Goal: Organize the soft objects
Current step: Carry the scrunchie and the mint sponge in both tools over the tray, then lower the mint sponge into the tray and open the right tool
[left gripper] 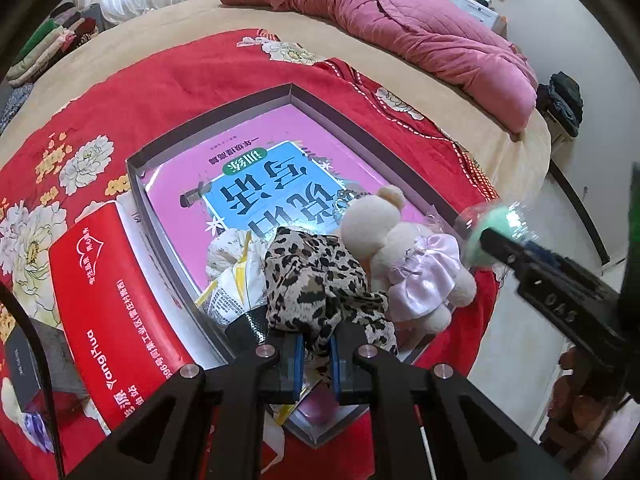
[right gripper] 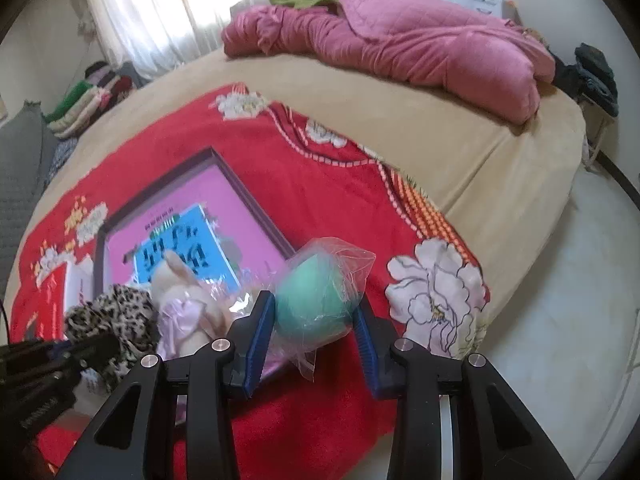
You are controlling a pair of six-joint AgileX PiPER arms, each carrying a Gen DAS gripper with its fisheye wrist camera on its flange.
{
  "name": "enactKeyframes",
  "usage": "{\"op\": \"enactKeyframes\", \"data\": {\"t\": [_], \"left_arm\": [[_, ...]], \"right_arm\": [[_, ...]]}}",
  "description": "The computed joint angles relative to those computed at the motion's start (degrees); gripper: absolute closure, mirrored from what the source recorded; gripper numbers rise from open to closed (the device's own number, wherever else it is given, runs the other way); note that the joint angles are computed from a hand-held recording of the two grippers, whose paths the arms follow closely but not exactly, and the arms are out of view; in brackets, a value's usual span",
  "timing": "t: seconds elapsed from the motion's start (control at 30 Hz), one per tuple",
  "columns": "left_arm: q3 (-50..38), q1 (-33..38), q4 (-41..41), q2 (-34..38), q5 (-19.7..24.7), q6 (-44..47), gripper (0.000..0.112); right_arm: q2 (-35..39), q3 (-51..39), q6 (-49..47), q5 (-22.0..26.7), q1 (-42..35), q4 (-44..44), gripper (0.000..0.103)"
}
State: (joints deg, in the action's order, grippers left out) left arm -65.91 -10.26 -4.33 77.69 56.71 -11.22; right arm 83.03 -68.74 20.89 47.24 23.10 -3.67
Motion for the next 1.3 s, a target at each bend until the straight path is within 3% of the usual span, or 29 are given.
{"op": "enactKeyframes", "data": {"t": [0.7,1.3], "left_arm": [[-0.2,1.8,-1.2,0.3,0.0,1.2,0.102],[0.2,3.8,-3.3,0.1,0.7,2.2,0.102]], "right_arm": [[3.1,2.5,-1.8,-7.7,0.3,4.6,0.063],[0.9,3.8,-2.5,-6.8,1.3,3.7,0.058]]}}
